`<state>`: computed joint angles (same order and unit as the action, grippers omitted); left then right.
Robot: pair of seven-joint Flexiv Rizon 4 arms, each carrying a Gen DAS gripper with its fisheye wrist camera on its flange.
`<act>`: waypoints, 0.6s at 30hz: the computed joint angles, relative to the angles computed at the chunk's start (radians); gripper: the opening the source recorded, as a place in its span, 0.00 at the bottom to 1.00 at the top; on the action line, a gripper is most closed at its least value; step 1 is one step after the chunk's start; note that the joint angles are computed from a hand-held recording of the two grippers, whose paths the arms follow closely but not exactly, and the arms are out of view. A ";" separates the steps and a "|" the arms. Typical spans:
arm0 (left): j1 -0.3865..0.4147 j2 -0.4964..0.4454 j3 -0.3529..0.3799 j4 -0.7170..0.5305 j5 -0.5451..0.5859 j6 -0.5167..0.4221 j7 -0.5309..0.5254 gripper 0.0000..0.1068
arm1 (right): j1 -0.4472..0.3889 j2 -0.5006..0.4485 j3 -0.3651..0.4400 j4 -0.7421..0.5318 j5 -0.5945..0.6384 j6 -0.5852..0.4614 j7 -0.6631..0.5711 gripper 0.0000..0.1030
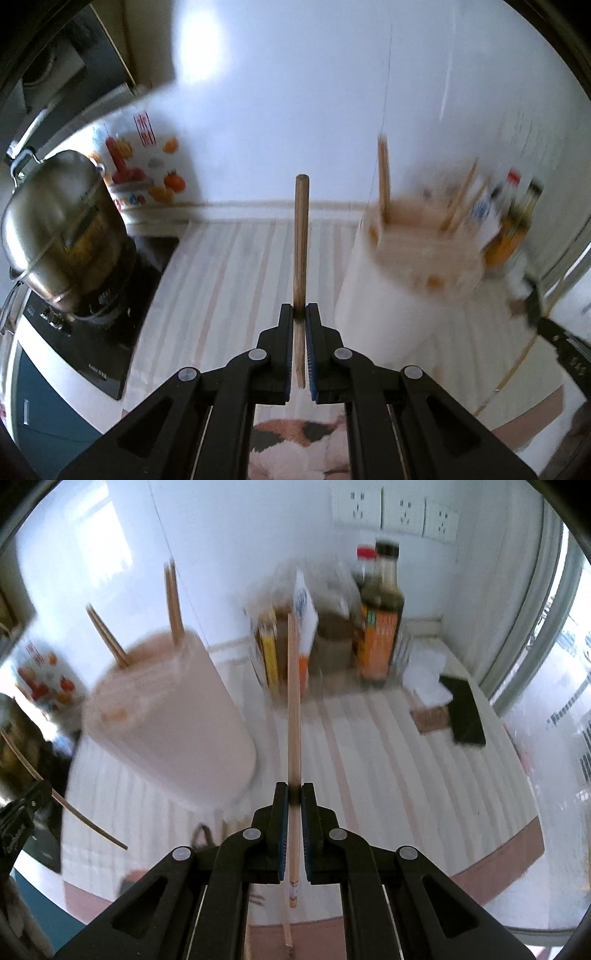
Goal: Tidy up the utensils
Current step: 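Carry the chopstick to the beige holder with the left tool while the right tool carries its own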
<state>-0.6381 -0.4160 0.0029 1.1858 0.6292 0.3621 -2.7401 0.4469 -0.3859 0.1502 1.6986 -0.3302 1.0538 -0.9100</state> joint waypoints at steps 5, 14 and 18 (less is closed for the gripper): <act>0.001 0.054 0.001 -0.036 0.039 0.033 -0.014 0.04 | -0.013 0.004 0.015 -0.086 0.040 0.022 -0.020 0.07; 0.035 0.023 0.002 -0.205 0.044 0.091 0.057 0.04 | 0.005 -0.059 0.017 -0.333 0.097 0.017 -0.085 0.07; 0.059 -0.041 0.015 -0.296 -0.011 0.105 0.119 0.04 | 0.030 -0.124 -0.001 -0.469 0.089 -0.012 -0.092 0.07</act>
